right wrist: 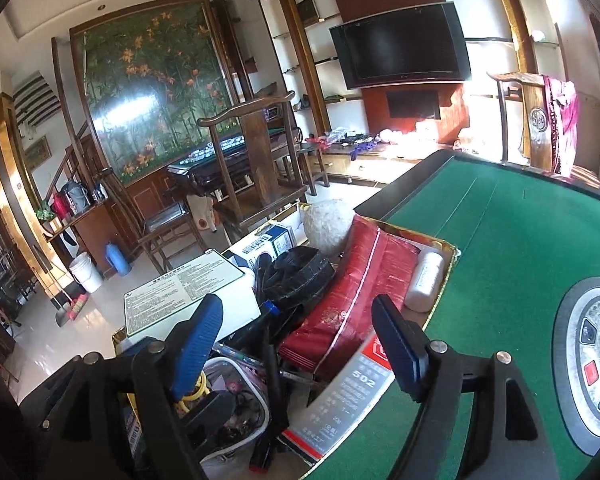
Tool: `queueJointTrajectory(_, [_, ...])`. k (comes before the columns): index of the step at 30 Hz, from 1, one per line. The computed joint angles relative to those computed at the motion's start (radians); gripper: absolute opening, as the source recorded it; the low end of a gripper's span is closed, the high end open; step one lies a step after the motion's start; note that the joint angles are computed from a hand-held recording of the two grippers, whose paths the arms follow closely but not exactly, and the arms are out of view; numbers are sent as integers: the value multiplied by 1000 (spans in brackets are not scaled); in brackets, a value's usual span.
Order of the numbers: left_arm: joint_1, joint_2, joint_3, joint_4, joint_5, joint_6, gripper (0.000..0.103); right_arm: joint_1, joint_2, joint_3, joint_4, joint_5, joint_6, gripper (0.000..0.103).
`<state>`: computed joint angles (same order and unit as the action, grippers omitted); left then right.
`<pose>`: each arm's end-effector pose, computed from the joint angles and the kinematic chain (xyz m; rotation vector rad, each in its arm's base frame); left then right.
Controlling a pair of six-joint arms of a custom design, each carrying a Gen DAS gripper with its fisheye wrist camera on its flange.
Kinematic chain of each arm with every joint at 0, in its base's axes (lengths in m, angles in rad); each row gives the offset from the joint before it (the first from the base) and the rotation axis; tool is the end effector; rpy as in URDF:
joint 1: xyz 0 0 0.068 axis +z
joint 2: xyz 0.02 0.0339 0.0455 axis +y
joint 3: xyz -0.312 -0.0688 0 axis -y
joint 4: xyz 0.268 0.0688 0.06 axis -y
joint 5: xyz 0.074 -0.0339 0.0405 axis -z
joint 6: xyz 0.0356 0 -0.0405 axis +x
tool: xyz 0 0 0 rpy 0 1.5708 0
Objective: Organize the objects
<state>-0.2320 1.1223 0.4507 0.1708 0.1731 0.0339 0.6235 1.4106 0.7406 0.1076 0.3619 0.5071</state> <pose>0.2200 -0.0583 0.2225 0.3807 2.0420 -0.3007 0.2577 0.1698 0.2449 0.0893 2.1047 0.2957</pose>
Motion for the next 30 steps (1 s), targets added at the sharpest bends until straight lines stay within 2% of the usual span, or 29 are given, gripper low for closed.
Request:
queueJointTrajectory(2, [7, -17, -6, -10, 12, 1, 71, 3, -25, -21, 5, 15, 9, 77])
queueJointTrajectory(10, [54, -155, -29, -102, 70, 12, 72, 103, -179, -144, 5, 223, 63, 79])
queueJointTrajectory(12, [57, -185, -20, -139, 54, 24, 73, 136, -217, -170, -22, 271, 83, 79])
queueJointTrajectory(13, [59, -197, -11, -168, 53, 44, 81, 150, -234, -179, -37, 285, 92, 79])
queueJointTrajectory(20, [152, -292, -36, -226, 145, 94, 82, 305, -329, -201, -190, 427, 158, 79])
queueJointTrajectory(22, [167, -309, -32, -249, 136, 99, 82, 368, -344, -198, -242, 472, 187, 79])
queueJointTrajectory(24, [152, -312, -18, -282, 78, 114, 82, 429, -356, -198, -290, 516, 232, 79])
queueJointTrajectory(26, [157, -332, -26, -281, 83, 140, 82, 483, -359, -198, -322, 541, 271, 79])
queueJointTrajectory(28, [150, -366, -42, -269, 35, 139, 82, 544, -350, -196, -359, 577, 328, 79])
queueJointTrajectory(30, [166, -395, -57, -252, 28, 135, 82, 597, -329, -192, -383, 593, 377, 80])
